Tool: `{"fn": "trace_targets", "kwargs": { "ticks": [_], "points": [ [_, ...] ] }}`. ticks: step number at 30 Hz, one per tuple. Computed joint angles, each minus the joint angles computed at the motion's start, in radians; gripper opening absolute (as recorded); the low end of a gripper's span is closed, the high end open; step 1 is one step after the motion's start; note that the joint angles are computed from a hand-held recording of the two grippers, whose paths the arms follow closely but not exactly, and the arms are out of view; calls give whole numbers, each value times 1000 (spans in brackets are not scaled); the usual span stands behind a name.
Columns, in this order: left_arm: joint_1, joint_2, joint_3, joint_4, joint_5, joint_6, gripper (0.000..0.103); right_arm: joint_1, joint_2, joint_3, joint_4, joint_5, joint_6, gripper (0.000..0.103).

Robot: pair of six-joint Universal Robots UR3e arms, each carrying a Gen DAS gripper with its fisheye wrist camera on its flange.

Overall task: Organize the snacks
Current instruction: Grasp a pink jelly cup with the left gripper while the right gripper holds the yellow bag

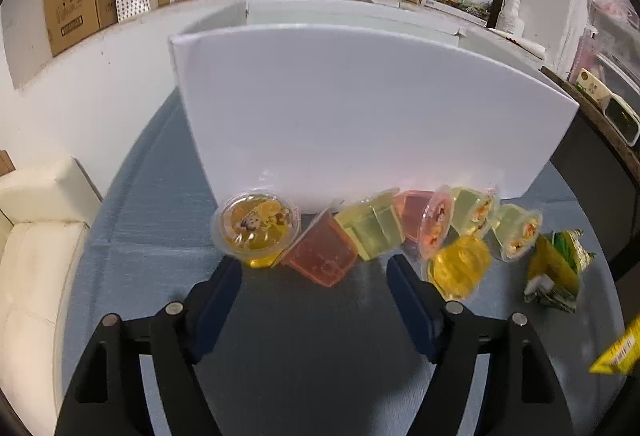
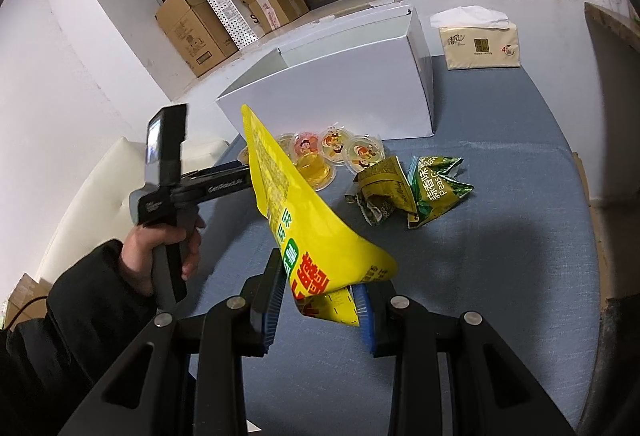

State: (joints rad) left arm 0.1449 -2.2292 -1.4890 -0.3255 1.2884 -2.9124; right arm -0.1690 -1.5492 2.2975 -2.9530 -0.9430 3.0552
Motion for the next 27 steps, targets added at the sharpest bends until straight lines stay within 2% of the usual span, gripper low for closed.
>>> {"fn": "trace_targets", "kwargs": {
  "ticks": [4,7,10,18,23,27],
  "points": [
    [5,-59,76,-39,-8,-16,78,-6,-3,6,-2,3,-1,35],
    [37,-62,78,-48,-78,-29,49,-7,-2,11,-5,3,0,35],
    [55,-46,48,-47,-125,1,49,0,12,12,-16,5,5,35],
    [118,122,-216,59,-227,51,49,18,20,1,-21,7,8,35],
    [186,327,-453,114,-294,121,49,28,2,-3,-33,-6,28,35],
    [231,489,-545,77,-337,137,49,52,19,-57,-35,-40,64,35]
  ]
}}
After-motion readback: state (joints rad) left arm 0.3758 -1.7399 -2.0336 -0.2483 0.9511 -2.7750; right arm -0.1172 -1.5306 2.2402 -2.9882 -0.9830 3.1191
